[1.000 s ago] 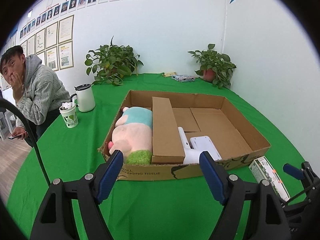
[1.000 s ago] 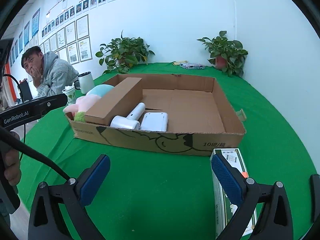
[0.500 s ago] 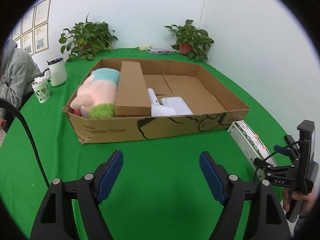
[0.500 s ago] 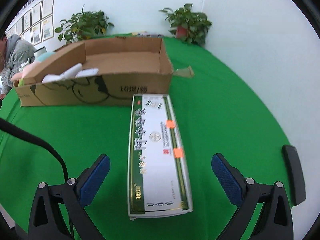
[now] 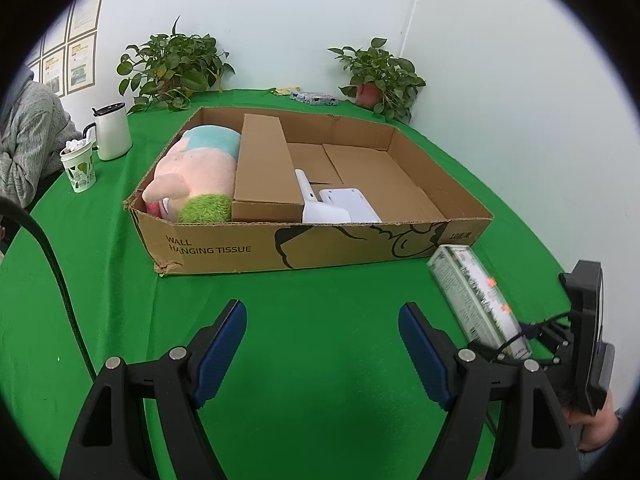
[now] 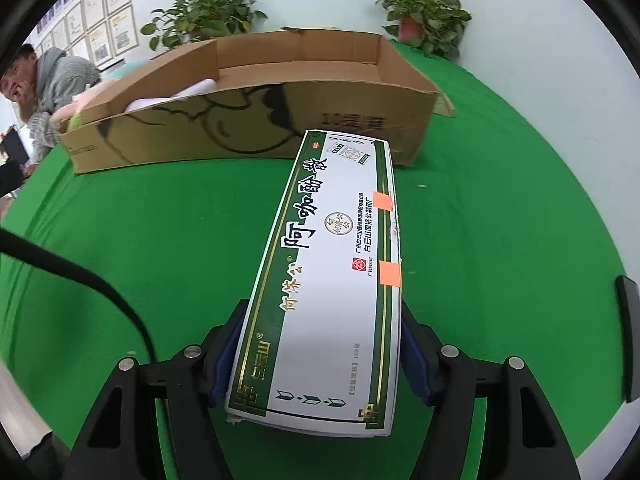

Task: Organize objects
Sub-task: 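Withdraw the right gripper and move it to the green-and-white medicine box, then grasp the long green-and-white medicine box with the right gripper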

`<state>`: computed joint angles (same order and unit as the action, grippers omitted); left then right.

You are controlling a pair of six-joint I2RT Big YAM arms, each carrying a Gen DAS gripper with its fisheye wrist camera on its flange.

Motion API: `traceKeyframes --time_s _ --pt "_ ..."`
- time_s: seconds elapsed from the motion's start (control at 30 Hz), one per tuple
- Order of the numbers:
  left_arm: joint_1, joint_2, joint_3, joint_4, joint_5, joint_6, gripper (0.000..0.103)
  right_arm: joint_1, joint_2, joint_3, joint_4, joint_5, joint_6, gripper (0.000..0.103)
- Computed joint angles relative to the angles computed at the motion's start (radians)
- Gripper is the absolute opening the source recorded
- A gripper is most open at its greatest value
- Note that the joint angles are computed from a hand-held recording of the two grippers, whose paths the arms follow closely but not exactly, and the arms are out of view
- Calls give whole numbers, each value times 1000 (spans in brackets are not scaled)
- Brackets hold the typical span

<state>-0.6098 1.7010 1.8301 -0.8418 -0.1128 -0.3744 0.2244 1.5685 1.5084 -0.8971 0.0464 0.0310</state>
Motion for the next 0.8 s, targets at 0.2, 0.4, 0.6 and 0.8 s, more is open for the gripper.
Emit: traceKeyframes --time_s 0.2,0.4,0.6,0.8 --pt "9 23 35 -16 37 -15 78 73 -31 -23 20 -47 13 65" --pt "15 65 90 -52 98 -20 78 136 -72 -49 94 4 -9 102" --pt "12 93 126 -62 127 -28 78 120 -124 -77 149 1 -11 102" --pt "2 124 165 -84 149 -13 78 39 -179 -110 171 -41 32 102"
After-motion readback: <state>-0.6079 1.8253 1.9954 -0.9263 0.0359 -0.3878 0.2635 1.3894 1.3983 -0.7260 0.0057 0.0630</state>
